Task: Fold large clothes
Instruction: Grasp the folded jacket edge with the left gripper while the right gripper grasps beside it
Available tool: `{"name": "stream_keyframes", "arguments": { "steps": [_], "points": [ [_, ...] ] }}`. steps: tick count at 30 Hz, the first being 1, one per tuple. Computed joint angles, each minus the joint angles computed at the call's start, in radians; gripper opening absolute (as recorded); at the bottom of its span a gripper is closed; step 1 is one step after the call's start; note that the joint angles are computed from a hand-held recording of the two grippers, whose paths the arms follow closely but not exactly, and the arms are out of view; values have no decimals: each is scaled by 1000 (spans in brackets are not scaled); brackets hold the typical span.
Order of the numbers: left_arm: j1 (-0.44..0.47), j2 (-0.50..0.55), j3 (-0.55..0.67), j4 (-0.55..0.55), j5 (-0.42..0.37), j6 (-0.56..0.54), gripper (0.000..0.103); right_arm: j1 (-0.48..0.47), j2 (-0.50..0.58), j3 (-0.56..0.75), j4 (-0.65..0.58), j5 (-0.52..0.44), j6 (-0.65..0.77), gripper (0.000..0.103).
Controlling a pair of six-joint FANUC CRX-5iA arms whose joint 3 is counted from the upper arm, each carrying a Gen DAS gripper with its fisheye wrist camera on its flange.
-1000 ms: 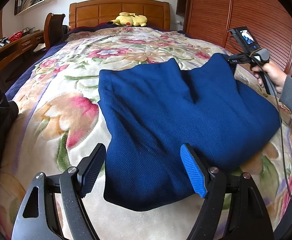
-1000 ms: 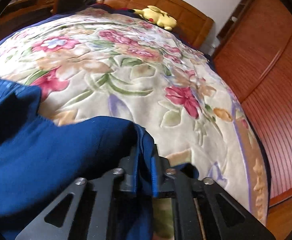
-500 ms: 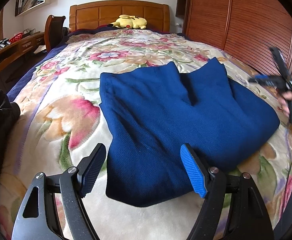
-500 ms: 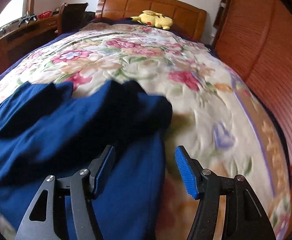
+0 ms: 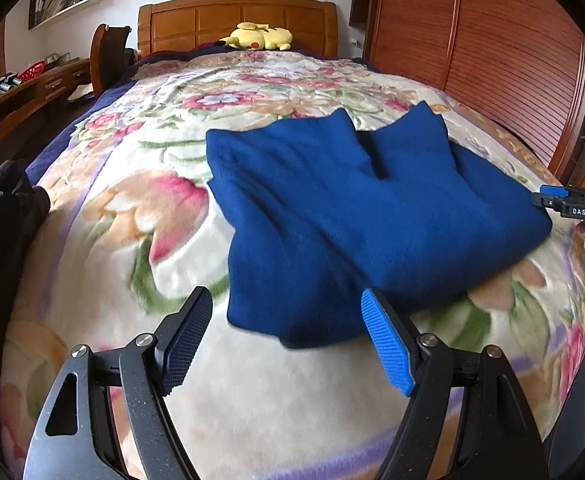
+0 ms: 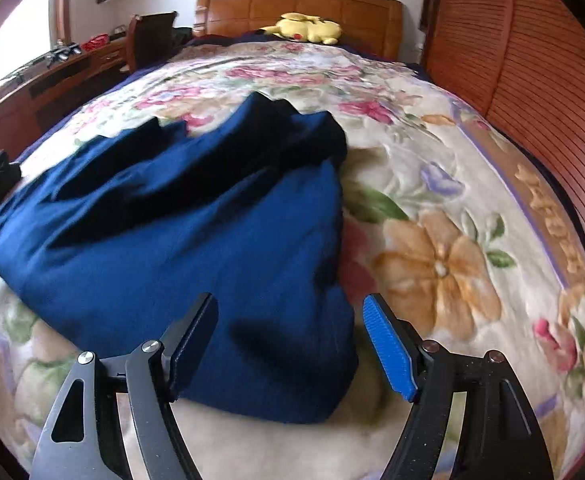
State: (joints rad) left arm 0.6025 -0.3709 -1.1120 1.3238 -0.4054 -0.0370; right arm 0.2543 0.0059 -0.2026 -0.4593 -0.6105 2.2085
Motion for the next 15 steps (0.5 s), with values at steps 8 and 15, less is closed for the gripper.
{"name": "stream_keyframes", "arguments": {
  "steps": [8,15],
  "points": [
    [41,19,4,-33,-38,26,78,-30,64,48,-92,-65,10,77],
    [31,11,-10,58,-61,-44,57,-27,84,58,-120,-77,35,77]
  ]
}}
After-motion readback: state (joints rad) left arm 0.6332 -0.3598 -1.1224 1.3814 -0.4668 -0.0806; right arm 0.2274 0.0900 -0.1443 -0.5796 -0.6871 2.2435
